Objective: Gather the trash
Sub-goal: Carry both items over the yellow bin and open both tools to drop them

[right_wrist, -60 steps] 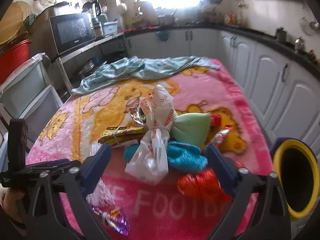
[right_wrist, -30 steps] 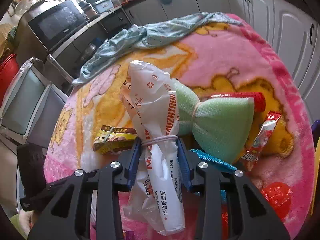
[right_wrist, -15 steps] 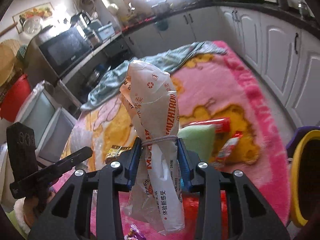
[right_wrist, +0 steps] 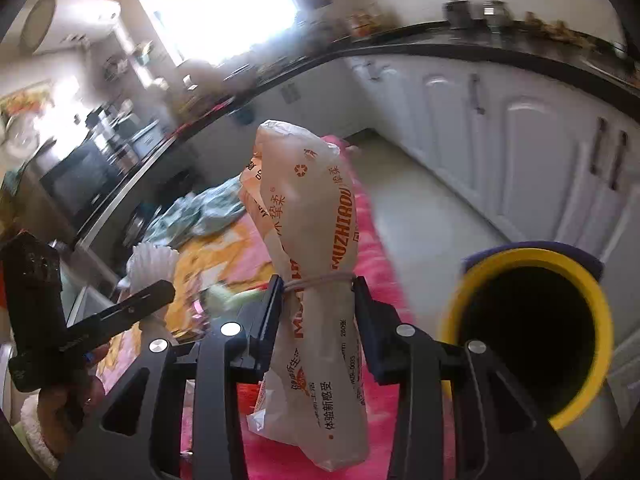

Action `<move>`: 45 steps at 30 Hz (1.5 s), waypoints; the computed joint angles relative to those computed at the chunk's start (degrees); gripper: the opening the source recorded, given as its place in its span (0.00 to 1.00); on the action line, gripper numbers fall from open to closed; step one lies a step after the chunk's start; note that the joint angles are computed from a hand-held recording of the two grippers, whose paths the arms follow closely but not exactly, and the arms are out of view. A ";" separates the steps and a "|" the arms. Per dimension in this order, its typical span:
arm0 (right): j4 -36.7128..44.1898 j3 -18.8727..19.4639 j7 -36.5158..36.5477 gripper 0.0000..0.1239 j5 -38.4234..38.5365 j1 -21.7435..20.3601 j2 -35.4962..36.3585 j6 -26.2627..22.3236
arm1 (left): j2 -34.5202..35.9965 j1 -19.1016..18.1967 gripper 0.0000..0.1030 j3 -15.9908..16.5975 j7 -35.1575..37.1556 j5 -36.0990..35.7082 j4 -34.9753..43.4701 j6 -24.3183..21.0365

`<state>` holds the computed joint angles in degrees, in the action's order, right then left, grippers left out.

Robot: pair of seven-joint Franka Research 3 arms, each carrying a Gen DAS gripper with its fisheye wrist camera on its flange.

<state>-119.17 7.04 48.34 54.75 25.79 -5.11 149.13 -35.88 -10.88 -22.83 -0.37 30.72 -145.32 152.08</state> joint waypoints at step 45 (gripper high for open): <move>-0.23 -2.34 3.39 0.43 -2.90 -14.02 9.28 5.80 | 56.63 -16.35 0.55 14.23 8.90 9.03 48.23 0.36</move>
<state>-119.41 4.69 51.72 51.84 11.77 4.17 154.94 20.75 -27.23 -8.60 8.53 39.75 -97.09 152.44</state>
